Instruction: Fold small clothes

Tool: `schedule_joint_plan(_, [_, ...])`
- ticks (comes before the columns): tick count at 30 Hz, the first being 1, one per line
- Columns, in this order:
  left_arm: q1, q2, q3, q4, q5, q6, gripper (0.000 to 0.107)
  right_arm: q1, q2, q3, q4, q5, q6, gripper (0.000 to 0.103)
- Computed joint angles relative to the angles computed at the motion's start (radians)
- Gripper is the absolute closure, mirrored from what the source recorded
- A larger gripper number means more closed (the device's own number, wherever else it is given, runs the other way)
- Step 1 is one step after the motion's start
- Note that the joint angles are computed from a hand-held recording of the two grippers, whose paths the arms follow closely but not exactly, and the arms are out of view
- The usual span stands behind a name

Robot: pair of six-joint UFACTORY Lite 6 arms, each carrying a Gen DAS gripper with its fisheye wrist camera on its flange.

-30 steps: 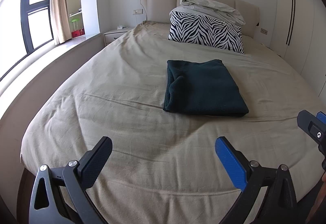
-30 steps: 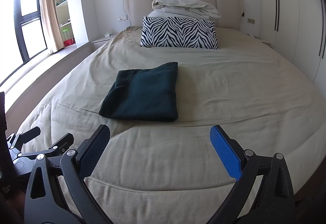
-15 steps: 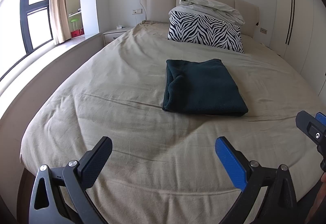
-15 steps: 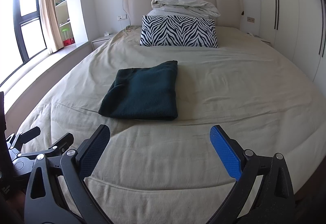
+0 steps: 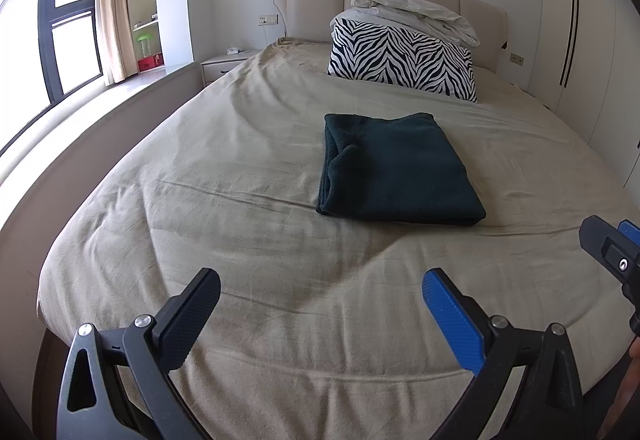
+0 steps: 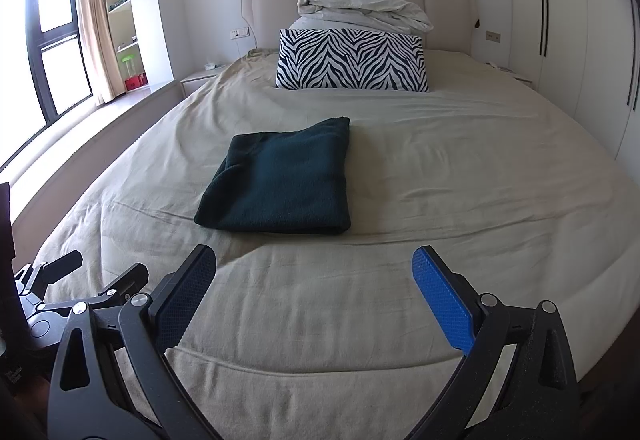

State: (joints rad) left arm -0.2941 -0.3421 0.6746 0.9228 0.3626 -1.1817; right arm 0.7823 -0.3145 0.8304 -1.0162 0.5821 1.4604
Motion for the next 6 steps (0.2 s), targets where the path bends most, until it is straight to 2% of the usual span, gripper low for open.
schedule_joint_plan(6, [0.01, 0.005, -0.007, 0.043, -0.011, -0.032, 0.004, -0.012, -0.008, -0.004, 0.017, -0.01, -0.023, 0.002])
